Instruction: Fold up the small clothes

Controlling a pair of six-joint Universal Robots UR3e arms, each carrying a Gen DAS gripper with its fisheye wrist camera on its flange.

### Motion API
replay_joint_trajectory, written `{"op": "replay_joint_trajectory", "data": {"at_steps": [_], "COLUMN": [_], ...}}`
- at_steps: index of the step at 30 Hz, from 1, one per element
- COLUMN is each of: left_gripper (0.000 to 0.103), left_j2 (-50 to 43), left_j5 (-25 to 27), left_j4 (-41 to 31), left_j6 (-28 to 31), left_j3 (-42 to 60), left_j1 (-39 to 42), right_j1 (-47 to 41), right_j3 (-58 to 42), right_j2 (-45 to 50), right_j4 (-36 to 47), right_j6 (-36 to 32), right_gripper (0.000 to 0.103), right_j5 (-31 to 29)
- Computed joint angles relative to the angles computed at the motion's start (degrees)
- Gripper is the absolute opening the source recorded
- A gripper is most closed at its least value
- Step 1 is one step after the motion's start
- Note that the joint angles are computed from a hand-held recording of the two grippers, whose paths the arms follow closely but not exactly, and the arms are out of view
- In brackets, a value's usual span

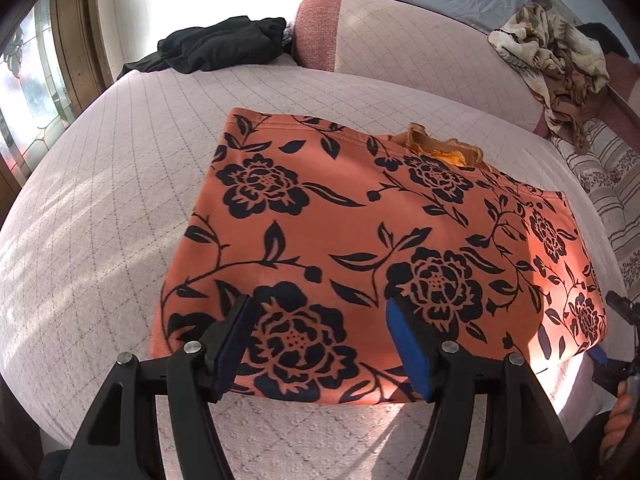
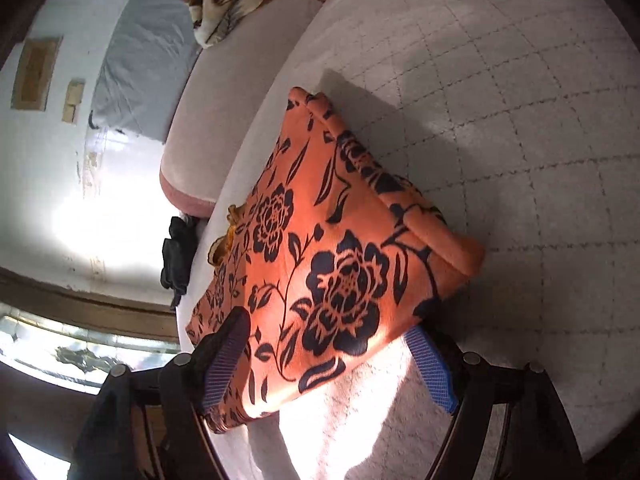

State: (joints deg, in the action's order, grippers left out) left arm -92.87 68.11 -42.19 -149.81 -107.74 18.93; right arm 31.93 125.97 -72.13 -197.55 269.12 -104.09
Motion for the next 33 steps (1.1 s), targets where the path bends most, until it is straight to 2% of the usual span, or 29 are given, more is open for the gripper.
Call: {"op": "replay_joint_trajectory", "data": {"at_steps": [2, 3, 4, 5, 6, 7, 8, 9, 11, 13, 14, 15, 16, 17, 19, 20, 21, 22, 23, 26, 27, 30, 32, 33], "left_gripper": [0.069, 0.069, 0.069, 0.069, 0.069, 0.069, 0.069, 0.069, 0.070, 0.075, 0.075, 0.076, 0.077, 0.078, 0.078, 0.078, 0.079, 0.079, 0.079, 0.080, 0.080, 0.080, 0.081, 0.081], "left_j2": [-1.0, -1.7, -2.5, -3.2, -3.4, -3.2, -2.2, -1.2, -0.8, -3.8, -6.4, -8.2, -8.1, -7.9, -8.2, -8.3, -8.4, -8.4, -8.3, -8.1, -8.2, -8.3, -8.5, -8.4], "left_j5": [1.3, 2.0, 2.9, 4.3, 5.4, 5.8, 5.0, 3.3, 2.5, 5.5, 8.4, 11.0, 10.7, 10.7, 10.6, 10.1, 9.4, 8.9, 8.6, 8.8, 8.8, 8.2, 8.0, 7.9], "left_j4": [1.8, 3.0, 4.4, 5.7, 6.7, 7.1, 7.7, 9.3, 12.1, 11.3, 10.1, 11.7, 16.4, 18.6, 18.2, 17.8, 17.6, 17.6, 18.1, 20.2, 20.6, 20.1, 20.2, 20.4], "left_j6": [-0.7, -0.9, -0.9, -1.0, -1.0, -0.8, -0.8, -1.0, -2.7, -3.4, -2.8, -1.8, -0.9, -0.6, -1.0, -1.0, -1.0, -1.1, -1.3, -1.5, -1.7, -1.7, -1.6, -1.6], "left_j3": [-0.3, -0.4, -0.5, -0.5, -0.5, -0.6, -1.1, -2.2, -3.0, -0.9, 0.9, 0.8, -1.7, -2.8, -2.3, -2.0, -1.9, -2.0, -2.4, -3.6, -3.7, -3.5, -3.5, -3.6], "left_j1": [-2.6, -3.9, -5.2, -6.6, -7.7, -8.2, -7.9, -6.9, -6.6, -8.9, -10.7, -12.1, -12.1, -12.1, -12.2, -11.9, -11.5, -11.2, -11.0, -11.1, -11.2, -11.0, -10.9, -10.8], "right_j1": [-1.3, -1.6, -2.1, -3.0, -4.6, -5.0, -4.3, -2.2, 1.4, 0.3, -2.2, -3.7, -3.6, -3.9, -1.5, -0.3, -0.1, -2.2, -6.2, -21.9, -25.5, -30.7, -33.0, -33.8], "right_j3": [0.9, 0.6, 0.0, -0.4, 0.4, 0.8, -0.6, -3.4, -8.4, -8.1, -4.7, 0.2, 3.6, 5.6, 5.8, 6.0, 6.3, 7.2, 8.8, 10.7, 7.8, -5.4, -12.5, -15.5], "right_j2": [1.0, 1.0, 0.5, 0.4, 0.2, 0.4, -0.7, -2.5, -5.1, -5.4, -4.0, -2.8, -3.4, -5.5, -12.8, -15.9, -18.9, -21.8, -24.1, -24.6, -21.7, -10.7, -3.9, -1.2], "right_j4": [-2.9, -2.6, -1.1, 0.0, 0.3, -0.5, 2.2, 7.3, 17.1, 21.4, 17.6, 9.0, 3.5, 2.9, 11.9, 15.3, 18.7, 20.2, 19.1, 14.0, 15.4, 23.9, 27.8, 29.3], "right_j6": [1.9, 2.2, 1.1, 0.0, -0.4, 0.0, -1.7, -4.5, -7.4, -8.8, -8.6, -5.7, -3.7, -4.3, -4.7, -5.2, -6.3, -9.3, -13.9, -27.2, -31.1, -40.7, -43.0, -43.7], "right_gripper": [0.081, 0.079, 0.072, 0.039, 0.013, 0.013, 0.010, 0.010, 0.009, 0.010, 0.015, 0.016, 0.017, 0.027, 0.058, 0.078, 0.079, 0.079, 0.079, 0.079, 0.079, 0.077, 0.075, 0.061], "right_j5": [-1.0, -1.5, -1.5, -0.7, 1.8, 2.1, 1.0, -2.6, -8.4, -6.2, -0.7, 3.1, 2.7, 2.6, -2.8, -6.1, -8.2, -7.1, -3.0, 15.8, 20.2, 25.6, 29.0, 30.4]}}
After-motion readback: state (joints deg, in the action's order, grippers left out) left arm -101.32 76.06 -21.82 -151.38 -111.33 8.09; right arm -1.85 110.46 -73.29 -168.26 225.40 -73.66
